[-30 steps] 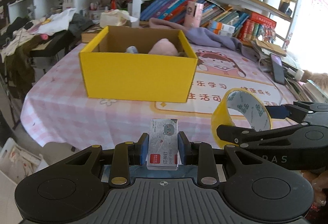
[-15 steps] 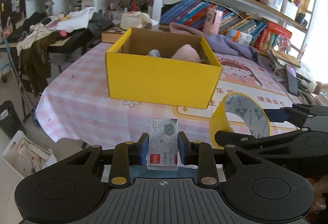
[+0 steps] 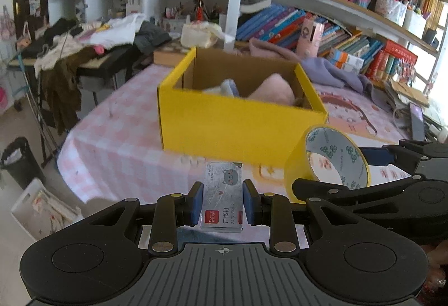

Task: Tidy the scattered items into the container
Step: 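Lift the held tape roll and card box and carry both toward the yellow box, then lower both tools into the yellow box and open them, releasing tape and card box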

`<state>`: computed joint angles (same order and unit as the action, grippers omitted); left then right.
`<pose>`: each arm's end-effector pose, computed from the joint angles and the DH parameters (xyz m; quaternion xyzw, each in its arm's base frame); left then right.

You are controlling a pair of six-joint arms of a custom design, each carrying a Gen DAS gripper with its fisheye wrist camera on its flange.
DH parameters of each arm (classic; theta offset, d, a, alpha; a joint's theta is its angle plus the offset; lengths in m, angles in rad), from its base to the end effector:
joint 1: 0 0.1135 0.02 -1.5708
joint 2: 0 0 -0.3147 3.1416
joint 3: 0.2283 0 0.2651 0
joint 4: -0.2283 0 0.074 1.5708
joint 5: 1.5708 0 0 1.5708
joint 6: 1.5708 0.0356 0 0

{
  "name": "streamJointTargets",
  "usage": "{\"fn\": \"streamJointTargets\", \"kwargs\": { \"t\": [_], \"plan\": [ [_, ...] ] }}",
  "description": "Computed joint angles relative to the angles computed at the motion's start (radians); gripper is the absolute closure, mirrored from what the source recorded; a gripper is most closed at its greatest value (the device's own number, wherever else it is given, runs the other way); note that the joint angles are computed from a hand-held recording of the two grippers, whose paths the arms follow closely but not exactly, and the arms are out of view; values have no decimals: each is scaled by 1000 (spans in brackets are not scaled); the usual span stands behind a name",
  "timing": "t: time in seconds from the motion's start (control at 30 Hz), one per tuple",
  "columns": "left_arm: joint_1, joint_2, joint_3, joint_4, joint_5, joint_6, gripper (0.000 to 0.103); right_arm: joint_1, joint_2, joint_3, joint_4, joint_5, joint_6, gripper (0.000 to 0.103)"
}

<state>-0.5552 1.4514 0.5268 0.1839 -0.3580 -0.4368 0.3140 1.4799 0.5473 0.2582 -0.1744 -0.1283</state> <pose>0.2319 -0.1292 0.1835 -0.0184 0.9031 -0.0455 0.4265 0.2631 0.0919 0.1871 -0.2337 0.8677 0.1182 0.4226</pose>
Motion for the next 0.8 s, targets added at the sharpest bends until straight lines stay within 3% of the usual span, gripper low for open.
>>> {"fn": "streamJointTargets", "kwargs": {
  "t": [0.27, 0.5, 0.6, 0.8],
  "plan": [
    [67, 100, 138, 27, 20, 17, 75, -91, 95, 127, 71, -109, -57, 19],
    [118, 212, 300, -8, -3, 47, 75, -158, 247, 337, 51, -195, -68, 19],
    [140, 286, 402, -57, -11, 83, 75, -164, 336, 475, -23, -198, -55, 19],
    [171, 449, 603, -146, -26, 195, 75, -164, 530, 835, -293, -255, 11, 19]
  ]
}}
